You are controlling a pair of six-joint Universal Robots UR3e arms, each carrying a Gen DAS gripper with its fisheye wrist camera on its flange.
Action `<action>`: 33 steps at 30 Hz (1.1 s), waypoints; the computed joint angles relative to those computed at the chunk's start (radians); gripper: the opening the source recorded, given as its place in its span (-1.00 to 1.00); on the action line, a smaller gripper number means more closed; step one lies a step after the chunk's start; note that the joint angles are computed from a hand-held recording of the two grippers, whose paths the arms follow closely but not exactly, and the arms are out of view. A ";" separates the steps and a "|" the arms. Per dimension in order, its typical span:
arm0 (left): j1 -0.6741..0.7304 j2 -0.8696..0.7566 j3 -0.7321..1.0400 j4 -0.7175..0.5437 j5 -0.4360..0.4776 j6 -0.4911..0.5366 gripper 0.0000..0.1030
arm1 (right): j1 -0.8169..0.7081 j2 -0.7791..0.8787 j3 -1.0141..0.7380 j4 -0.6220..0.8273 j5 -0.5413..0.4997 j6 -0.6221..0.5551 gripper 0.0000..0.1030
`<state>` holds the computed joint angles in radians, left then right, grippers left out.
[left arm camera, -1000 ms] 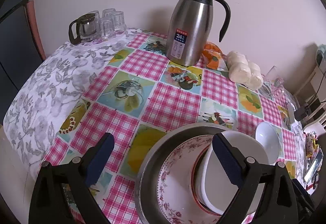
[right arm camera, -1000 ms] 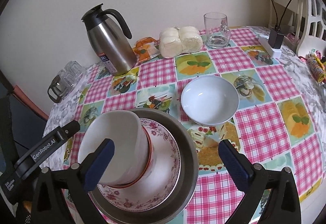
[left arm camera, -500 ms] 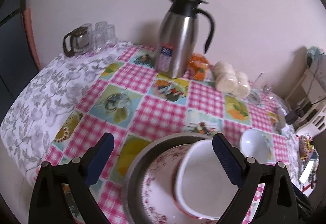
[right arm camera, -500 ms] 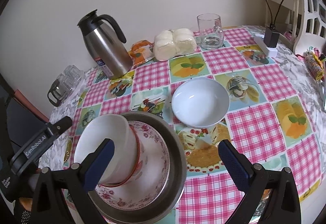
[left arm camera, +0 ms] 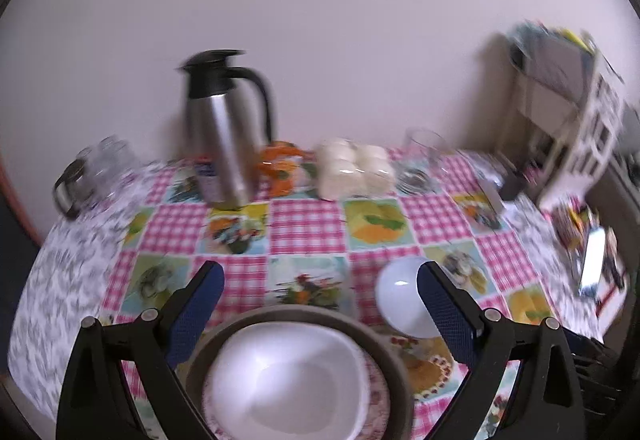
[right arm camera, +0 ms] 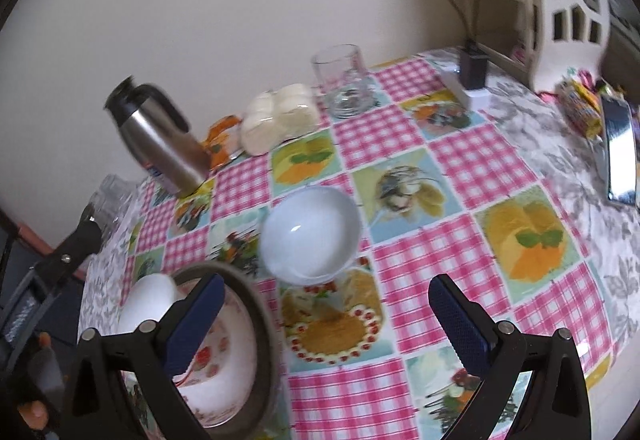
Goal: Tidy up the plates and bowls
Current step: 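Move the right tool to the rim of the white round bowl, then close the right tool on the white round bowl rim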
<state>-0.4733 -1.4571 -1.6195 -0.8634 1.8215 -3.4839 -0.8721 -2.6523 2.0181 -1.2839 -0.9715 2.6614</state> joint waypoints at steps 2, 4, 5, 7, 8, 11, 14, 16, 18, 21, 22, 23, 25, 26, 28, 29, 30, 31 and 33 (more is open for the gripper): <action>-0.015 -0.075 0.100 -0.060 -0.029 0.021 0.89 | -0.086 -0.008 -0.014 0.082 0.019 -0.075 1.00; -0.035 -0.145 0.189 -0.125 -0.022 0.026 0.89 | -0.138 -0.005 -0.014 0.125 0.031 -0.120 1.00; -0.044 -0.190 0.250 -0.175 -0.021 0.026 0.89 | -0.129 0.010 0.008 0.092 0.027 -0.104 1.00; -0.066 -0.284 0.379 -0.282 0.010 0.011 0.89 | -0.091 0.040 0.048 0.012 0.015 -0.057 1.00; -0.080 -0.327 0.431 -0.316 0.030 0.016 0.89 | -0.068 0.060 0.077 -0.042 0.010 -0.028 1.00; -0.090 -0.457 0.593 -0.436 0.040 0.028 0.89 | 0.005 0.108 0.149 -0.204 -0.020 0.065 1.00; -0.066 -0.545 0.689 -0.513 -0.017 -0.003 0.88 | 0.063 0.178 0.208 -0.344 -0.037 0.134 0.97; -0.064 -0.605 0.741 -0.549 -0.022 -0.017 0.88 | 0.085 0.210 0.231 -0.398 -0.041 0.155 0.87; -0.066 -0.667 0.800 -0.593 -0.013 -0.027 0.86 | 0.133 0.258 0.259 -0.488 -0.055 0.197 0.75; -0.056 -0.724 0.860 -0.635 -0.038 -0.044 0.81 | 0.191 0.324 0.296 -0.599 -0.074 0.250 0.63; -0.056 -0.753 0.901 -0.666 -0.035 -0.048 0.81 | 0.206 0.346 0.307 -0.629 -0.080 0.266 0.58; -0.057 -0.773 0.931 -0.687 -0.033 -0.047 0.80 | 0.216 0.365 0.315 -0.652 -0.082 0.276 0.53; -0.055 -0.821 0.994 -0.728 -0.037 -0.038 0.68 | 0.230 0.402 0.325 -0.689 -0.083 0.292 0.48; -0.051 -0.846 1.028 -0.757 -0.046 -0.037 0.50 | 0.235 0.419 0.332 -0.711 -0.081 0.300 0.45; -0.033 -0.854 1.023 -0.760 -0.086 -0.039 0.39 | 0.248 0.439 0.339 -0.746 -0.088 0.316 0.43; -0.019 -0.848 0.997 -0.746 -0.117 -0.048 0.37 | 0.252 0.445 0.339 -0.755 -0.093 0.320 0.43; -0.013 -0.846 0.983 -0.738 -0.127 -0.055 0.37 | 0.257 0.456 0.341 -0.767 -0.096 0.324 0.43; -0.009 -0.851 0.977 -0.736 -0.131 -0.060 0.37 | 0.264 0.472 0.342 -0.784 -0.099 0.333 0.43; -0.005 -0.871 0.989 -0.747 -0.130 -0.062 0.28 | 0.271 0.493 0.346 -0.800 -0.097 0.339 0.43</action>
